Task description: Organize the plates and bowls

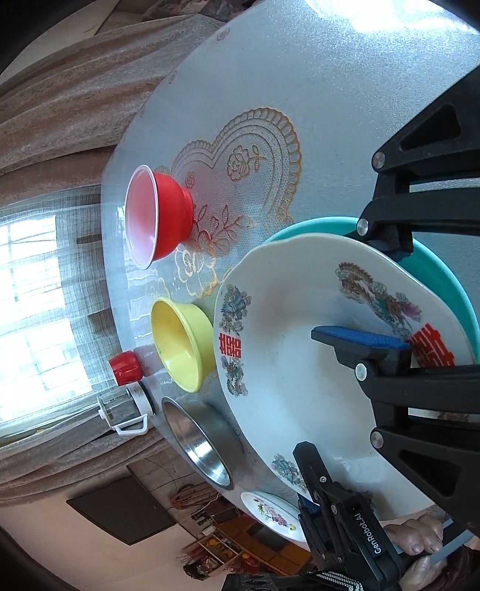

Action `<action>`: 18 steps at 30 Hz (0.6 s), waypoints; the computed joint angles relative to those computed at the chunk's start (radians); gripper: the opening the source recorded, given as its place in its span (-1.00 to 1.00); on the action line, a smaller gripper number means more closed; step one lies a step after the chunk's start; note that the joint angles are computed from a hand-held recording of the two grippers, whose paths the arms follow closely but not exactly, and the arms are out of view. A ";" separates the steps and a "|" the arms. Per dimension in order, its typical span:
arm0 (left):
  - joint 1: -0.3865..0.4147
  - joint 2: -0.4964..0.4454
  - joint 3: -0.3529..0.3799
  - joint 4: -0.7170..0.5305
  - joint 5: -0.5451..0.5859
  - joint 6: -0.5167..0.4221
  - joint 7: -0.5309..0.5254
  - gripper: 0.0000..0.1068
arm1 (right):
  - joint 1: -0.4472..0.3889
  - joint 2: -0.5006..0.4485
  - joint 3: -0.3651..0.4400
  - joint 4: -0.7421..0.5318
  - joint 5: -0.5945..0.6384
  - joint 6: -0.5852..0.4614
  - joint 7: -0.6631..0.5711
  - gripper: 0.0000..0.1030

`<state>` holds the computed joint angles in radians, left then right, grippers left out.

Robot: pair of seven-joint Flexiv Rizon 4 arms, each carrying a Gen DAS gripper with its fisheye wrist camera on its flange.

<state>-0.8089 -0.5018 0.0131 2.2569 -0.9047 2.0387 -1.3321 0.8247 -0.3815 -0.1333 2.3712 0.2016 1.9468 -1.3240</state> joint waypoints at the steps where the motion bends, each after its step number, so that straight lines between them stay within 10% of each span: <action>1: 0.001 -0.003 -0.001 -0.002 0.004 -0.001 0.001 -0.41 | -0.009 0.000 0.005 0.000 -0.002 -0.003 0.004 -0.42; 18: -0.108 -0.022 0.078 -0.034 -0.100 -0.052 0.031 -0.35 | -0.068 0.029 0.034 0.020 -0.053 -0.046 0.085 -0.39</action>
<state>-0.9174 -0.5238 0.0907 2.2234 -1.0043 1.9871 -1.3011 0.7563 -0.3526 -0.0993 2.3917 0.1486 1.9007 -1.2395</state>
